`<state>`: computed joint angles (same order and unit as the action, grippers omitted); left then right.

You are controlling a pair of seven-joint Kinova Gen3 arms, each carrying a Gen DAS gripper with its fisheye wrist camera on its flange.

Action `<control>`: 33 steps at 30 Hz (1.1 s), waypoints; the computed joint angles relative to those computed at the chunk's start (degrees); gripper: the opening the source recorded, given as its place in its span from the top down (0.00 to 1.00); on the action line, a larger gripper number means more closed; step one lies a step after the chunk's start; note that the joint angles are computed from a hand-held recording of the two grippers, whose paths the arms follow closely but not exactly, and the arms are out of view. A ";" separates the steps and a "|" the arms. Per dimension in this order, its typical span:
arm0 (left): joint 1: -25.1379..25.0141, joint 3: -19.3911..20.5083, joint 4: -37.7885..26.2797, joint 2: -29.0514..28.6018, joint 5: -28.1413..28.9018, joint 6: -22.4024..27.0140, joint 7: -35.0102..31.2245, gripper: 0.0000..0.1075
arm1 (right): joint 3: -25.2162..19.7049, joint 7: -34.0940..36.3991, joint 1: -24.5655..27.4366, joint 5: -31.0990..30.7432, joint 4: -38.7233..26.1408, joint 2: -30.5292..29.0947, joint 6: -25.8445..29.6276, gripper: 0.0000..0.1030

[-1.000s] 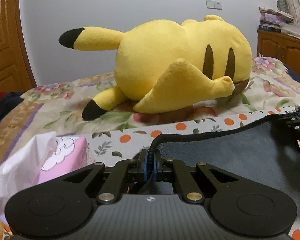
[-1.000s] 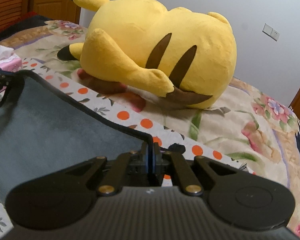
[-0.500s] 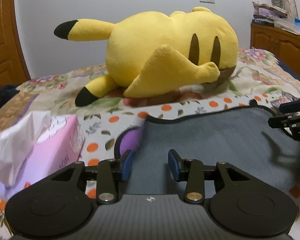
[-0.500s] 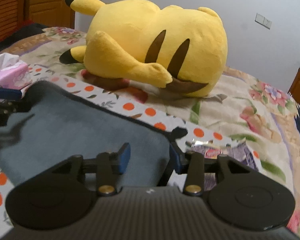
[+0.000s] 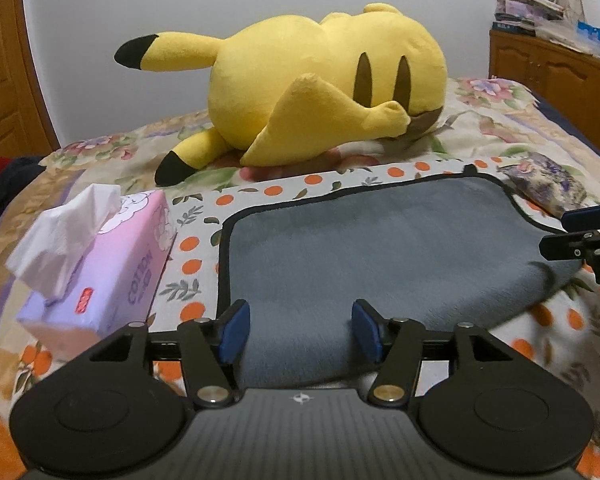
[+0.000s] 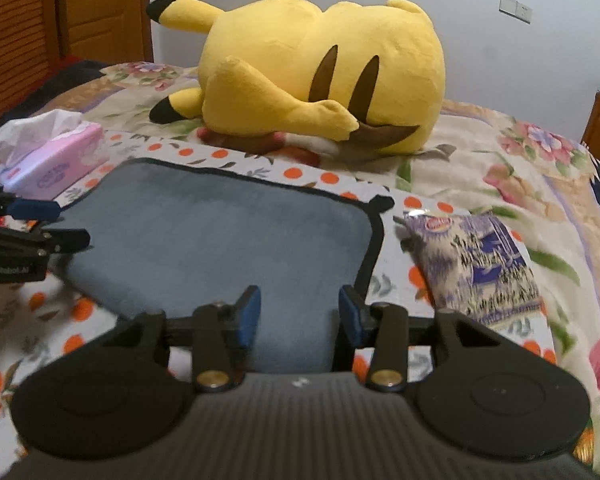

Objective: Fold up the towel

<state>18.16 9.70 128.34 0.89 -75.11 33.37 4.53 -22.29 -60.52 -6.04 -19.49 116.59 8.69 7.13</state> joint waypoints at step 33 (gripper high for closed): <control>1.08 25.43 -7.55 -22.39 31.79 28.51 -16.13 0.12 | 18.19 4.19 -10.36 -9.68 6.22 -31.49 19.68 0.33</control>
<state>19.24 35.13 120.78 -21.50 -43.32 61.88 -11.61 -4.10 -56.33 -16.40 -29.17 122.81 -22.80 26.81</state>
